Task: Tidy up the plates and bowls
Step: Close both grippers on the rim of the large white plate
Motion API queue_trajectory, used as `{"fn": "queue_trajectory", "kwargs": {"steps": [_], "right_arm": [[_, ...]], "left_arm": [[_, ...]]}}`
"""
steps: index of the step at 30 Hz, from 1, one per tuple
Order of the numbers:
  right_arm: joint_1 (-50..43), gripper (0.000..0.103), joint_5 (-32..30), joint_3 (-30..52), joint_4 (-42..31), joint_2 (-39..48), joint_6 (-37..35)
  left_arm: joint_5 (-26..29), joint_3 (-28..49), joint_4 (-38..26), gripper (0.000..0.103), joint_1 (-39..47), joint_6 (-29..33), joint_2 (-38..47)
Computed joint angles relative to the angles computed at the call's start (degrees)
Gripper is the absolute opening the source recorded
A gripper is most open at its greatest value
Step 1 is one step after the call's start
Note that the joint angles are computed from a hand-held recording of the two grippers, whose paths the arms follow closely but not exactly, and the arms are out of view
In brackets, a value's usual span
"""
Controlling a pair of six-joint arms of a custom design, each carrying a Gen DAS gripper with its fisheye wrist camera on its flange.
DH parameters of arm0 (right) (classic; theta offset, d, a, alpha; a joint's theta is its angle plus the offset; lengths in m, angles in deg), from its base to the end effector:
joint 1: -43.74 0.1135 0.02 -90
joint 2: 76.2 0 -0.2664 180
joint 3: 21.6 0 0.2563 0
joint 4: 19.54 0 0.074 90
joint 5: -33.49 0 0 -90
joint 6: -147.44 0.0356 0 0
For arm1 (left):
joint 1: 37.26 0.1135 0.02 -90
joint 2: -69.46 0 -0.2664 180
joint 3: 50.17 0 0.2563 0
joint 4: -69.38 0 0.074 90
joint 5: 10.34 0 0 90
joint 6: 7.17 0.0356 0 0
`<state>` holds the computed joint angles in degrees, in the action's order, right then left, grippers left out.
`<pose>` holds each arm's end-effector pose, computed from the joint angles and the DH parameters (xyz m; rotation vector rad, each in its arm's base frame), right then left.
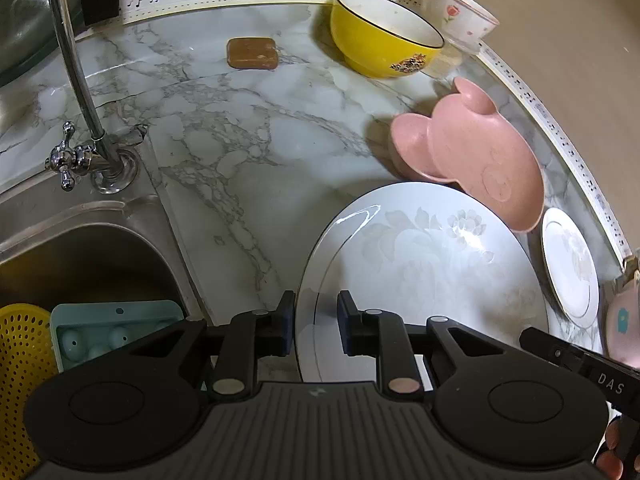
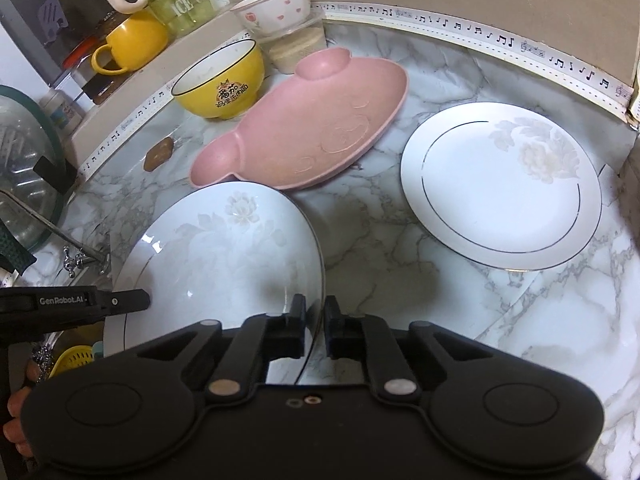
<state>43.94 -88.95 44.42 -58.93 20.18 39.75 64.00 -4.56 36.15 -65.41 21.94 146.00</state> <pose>0.3067 0.0202 0.1511 -0.5439 2.5769 0.6848 0.2030 -0.0977 0.1434 -0.8201 2.4977 -0.1650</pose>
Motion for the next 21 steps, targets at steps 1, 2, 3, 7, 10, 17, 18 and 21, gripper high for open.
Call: {"fn": "queue_trajectory", "kwargs": {"steps": [1, 2, 3, 7, 10, 17, 18, 21], "right_arm": [[-0.1, 0.010, 0.1, -0.3, 0.3, -0.3, -0.3], [-0.2, 0.010, 0.1, -0.6, 0.4, -0.4, -0.4], [-0.4, 0.010, 0.1, -0.8, 0.5, -0.6, -0.4], [-2.7, 0.010, -0.7, -1.0, -1.8, -1.2, -3.3], [-5.7, 0.010, -1.4, -1.4, -4.5, -2.0, -7.1], [-13.4, 0.010, -2.5, -1.9, -11.0, -3.3, -14.1], [-14.3, 0.010, -2.5, -2.0, -11.9, -3.5, -15.0], [-17.6, 0.010, -2.9, -2.6, -14.3, -4.1, -19.1]], "left_arm": [[-0.1, 0.0, 0.0, 0.021, -0.3, 0.1, -0.1], [-0.2, -0.1, 0.0, 0.021, -0.6, 0.0, -0.1], [-0.3, -0.2, -0.1, 0.021, -1.2, -0.2, -0.2], [-0.5, -0.5, -0.5, 0.021, -4.4, -2.1, -0.8], [-1.9, -0.4, -1.1, 0.021, -8.7, -4.6, -0.5], [-4.5, 1.2, -4.0, 0.021, -19.0, -11.8, 0.1], [-5.0, 1.7, -4.5, 0.021, -20.2, -12.4, 0.6], [-6.3, 3.0, -5.9, 0.021, -23.5, -14.4, 1.6]]}}
